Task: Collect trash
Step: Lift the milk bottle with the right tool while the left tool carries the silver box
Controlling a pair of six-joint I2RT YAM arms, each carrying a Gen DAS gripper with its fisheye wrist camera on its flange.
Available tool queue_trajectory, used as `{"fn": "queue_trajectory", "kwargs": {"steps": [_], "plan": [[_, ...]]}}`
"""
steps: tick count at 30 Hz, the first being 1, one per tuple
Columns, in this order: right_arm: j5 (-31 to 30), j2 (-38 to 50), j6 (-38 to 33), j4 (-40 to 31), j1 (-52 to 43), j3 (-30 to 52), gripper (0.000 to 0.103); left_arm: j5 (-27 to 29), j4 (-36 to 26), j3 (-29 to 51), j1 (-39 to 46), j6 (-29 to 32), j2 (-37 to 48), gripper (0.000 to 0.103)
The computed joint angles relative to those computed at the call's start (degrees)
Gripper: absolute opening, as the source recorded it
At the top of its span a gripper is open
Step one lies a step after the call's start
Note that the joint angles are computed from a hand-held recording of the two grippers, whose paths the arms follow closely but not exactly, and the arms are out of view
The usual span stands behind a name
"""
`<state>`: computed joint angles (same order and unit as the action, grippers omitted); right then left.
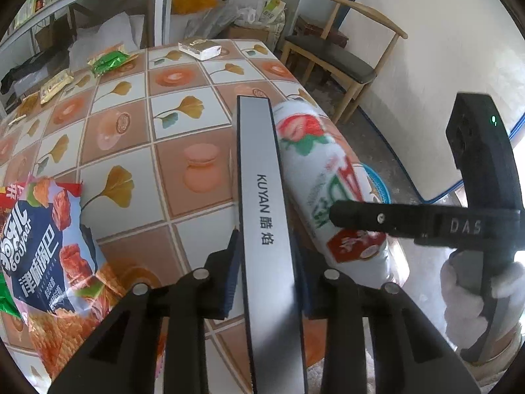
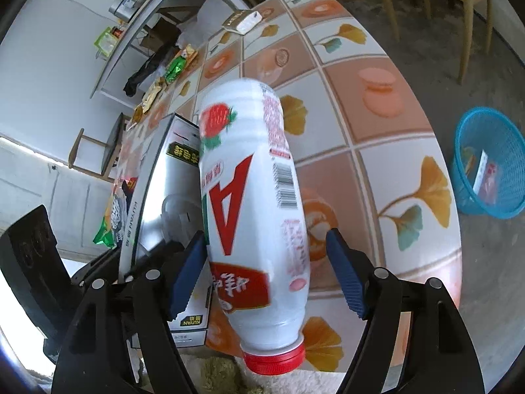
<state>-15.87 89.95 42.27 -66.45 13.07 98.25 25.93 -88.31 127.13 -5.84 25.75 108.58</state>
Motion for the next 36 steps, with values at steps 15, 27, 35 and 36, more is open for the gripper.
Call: {"fn": "queue_trajectory", "kwargs": {"steps": [15,27,35,36], "plan": [[-4.90,-0.28,3.25,7.23,-2.05,-5.17,0.066,-0.30,0.42,0.23,-0.15,-0.20,0.20,0.029],[-4.91,-4.34,5.03,7.25,-2.05,-8.54,0.059,-1.02,1.67,-0.92,-0.61,0.16,-0.64,0.029],[-4.68,-4.97,5.17,5.93,-2.07,-8.61,0.060,-1.68,2.86,-1.59,-1.20,-0.14,-0.65,0.029],[-4.58,-4.88,5.12,5.72,-1.98,-8.41,0.060,-1.84,3.15,-1.89,-1.36,-0.26,-0.81,0.029]]}}
